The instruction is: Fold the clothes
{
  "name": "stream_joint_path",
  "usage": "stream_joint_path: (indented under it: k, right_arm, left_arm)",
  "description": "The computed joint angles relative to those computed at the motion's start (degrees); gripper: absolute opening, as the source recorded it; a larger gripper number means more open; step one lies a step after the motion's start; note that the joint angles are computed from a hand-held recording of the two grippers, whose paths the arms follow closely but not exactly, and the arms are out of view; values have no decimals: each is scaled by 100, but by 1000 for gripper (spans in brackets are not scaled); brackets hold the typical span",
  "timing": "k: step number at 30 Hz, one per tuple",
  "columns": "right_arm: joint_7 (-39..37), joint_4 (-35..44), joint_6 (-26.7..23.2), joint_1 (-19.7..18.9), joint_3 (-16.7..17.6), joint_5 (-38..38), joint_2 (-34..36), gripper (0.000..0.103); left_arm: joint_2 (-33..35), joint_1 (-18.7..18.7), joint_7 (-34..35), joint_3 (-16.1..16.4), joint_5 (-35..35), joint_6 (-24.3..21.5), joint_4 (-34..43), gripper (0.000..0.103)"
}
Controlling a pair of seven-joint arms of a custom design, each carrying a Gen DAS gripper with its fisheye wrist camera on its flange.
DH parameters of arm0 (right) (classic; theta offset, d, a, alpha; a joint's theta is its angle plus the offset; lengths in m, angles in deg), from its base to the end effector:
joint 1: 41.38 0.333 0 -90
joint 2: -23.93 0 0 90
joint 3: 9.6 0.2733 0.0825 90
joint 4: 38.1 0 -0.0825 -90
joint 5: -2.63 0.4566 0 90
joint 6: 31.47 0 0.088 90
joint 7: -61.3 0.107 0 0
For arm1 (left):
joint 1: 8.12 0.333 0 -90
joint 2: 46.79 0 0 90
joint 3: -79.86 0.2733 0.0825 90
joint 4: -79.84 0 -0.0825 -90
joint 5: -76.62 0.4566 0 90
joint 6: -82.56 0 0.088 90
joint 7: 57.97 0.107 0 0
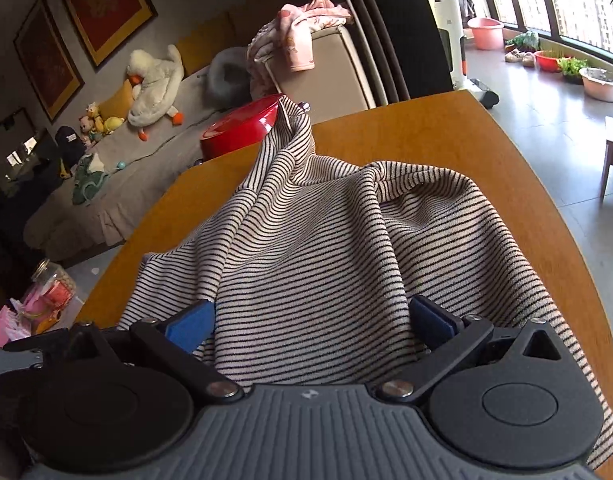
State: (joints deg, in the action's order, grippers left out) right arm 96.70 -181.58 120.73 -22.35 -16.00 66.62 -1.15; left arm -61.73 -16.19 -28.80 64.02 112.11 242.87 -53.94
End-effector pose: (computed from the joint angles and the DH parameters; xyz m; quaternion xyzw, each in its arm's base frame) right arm 0.5178 0.0919 0.4146 -0.7142 0.5300 -0.0545 0.4540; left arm 0.5211 -0.2629 0.4331 -0.6851 0.6111 -0.3127 0.2439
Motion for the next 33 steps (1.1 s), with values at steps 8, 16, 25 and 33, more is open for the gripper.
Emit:
stream_joint_path:
  k: [8, 16, 25, 33]
  right_arm:
    - [-134, -515, 83, 95, -25, -228, -576, 103]
    - [-178, -566, 251, 227, -78, -306, -589, 103]
    - [-114, -617, 386, 303, -78, -477, -618, 103]
    - [-63, -622, 473, 352, -88, -595, -604, 103]
  left_arm:
    - [-55, -613, 1300, 837, -1764, 933, -306, 100]
    - [507, 586, -376, -203, 532, 267, 603, 24]
    - [104, 879, -3319, -21, 3332, -1103, 961, 10]
    - [22, 306, -1081, 640, 679, 296, 559, 59]
